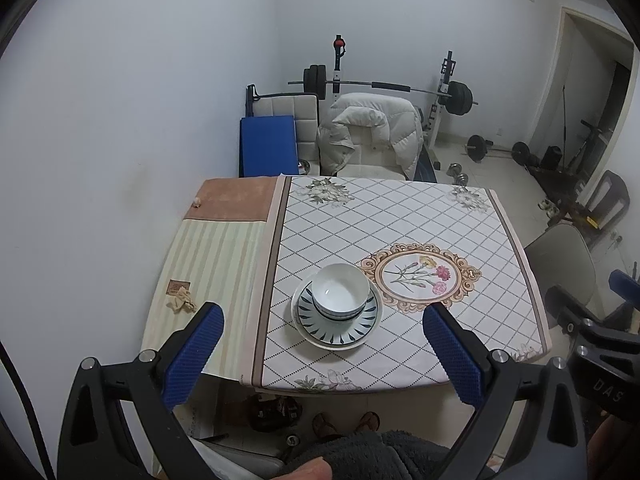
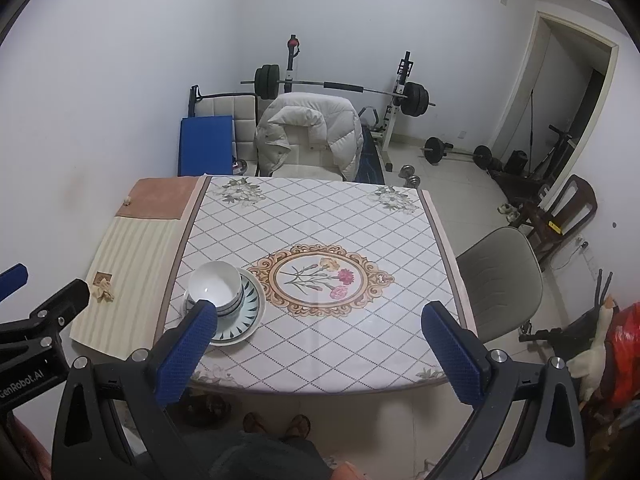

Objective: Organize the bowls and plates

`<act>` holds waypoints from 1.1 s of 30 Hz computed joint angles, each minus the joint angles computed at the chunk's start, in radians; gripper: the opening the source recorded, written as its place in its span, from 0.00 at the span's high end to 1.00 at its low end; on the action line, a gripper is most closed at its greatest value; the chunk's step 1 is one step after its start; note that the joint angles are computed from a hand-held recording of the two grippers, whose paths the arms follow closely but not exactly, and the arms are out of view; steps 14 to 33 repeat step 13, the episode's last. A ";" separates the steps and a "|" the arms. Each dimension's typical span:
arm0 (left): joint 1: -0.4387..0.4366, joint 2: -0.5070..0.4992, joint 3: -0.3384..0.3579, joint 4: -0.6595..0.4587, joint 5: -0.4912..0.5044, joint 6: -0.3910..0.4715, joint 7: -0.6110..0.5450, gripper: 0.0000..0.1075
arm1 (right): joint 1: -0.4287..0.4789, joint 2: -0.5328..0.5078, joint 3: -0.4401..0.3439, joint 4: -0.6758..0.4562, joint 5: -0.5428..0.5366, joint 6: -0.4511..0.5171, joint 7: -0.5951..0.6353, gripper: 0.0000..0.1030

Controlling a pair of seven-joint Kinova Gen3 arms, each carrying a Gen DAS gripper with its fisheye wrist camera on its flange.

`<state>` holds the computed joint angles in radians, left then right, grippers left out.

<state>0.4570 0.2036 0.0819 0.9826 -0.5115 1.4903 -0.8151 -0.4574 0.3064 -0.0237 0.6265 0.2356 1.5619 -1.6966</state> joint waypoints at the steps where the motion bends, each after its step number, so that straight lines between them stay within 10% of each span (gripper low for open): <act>1: -0.001 0.000 0.000 0.001 0.002 0.000 0.000 0.05 | -0.002 0.000 0.000 0.000 0.002 0.000 -0.001 0.00; 33: -0.011 -0.003 -0.002 0.010 0.013 0.006 0.007 0.05 | 0.002 -0.003 0.000 0.004 0.002 -0.006 0.005 0.00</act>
